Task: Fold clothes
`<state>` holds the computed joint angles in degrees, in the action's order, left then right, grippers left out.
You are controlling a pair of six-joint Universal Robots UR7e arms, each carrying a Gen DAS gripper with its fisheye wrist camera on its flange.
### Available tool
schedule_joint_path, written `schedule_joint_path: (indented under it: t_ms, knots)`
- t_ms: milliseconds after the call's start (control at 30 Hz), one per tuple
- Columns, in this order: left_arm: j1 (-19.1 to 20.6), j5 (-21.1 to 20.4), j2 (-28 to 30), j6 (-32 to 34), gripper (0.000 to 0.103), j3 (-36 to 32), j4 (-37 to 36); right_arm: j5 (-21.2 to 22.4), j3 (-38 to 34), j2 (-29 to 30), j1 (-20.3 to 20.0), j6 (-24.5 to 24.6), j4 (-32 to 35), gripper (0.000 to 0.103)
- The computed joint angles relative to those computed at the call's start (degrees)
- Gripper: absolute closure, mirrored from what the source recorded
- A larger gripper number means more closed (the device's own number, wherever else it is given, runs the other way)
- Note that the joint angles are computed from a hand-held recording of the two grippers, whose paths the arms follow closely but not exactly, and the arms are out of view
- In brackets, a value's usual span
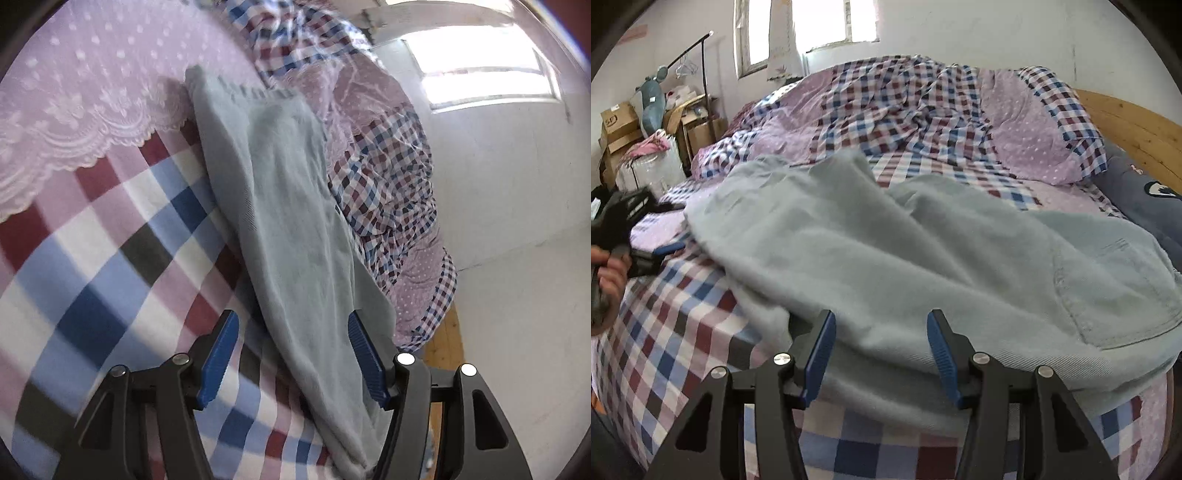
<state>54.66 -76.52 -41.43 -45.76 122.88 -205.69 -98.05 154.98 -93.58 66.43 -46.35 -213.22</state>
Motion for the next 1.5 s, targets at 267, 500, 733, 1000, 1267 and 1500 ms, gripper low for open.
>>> schedule_joint_path:
  t_ms: [267,500,733,1000,1267,1500]
  knots:
    - [2.8,0.0,2.2,4.3,0.036,-8.6,8.2,0.3,-1.0,1.9,0.5,-1.6,0.2,0.047]
    - [6.0,-1.8,4.3,6.9,0.036,-14.4,9.7,0.9,-1.4,1.0,0.6,-2.1,2.9,0.047]
    - [8.2,-2.7,7.2,10.0,0.036,-21.6,12.2,2.8,-2.5,-0.7,-0.4,-0.9,7.9,0.046]
    - [11.2,-6.7,9.0,8.1,0.094,-26.4,12.0,3.4,-3.8,-1.3,-0.3,0.6,11.8,0.045]
    - [2.4,6.8,2.1,13.0,0.098,-18.7,7.1,4.4,-3.9,-3.1,-0.6,1.8,12.7,0.045]
    - [-13.7,23.8,-6.5,18.0,0.098,-3.2,-6.8,8.5,-3.1,-9.0,-3.3,2.5,15.3,0.045]
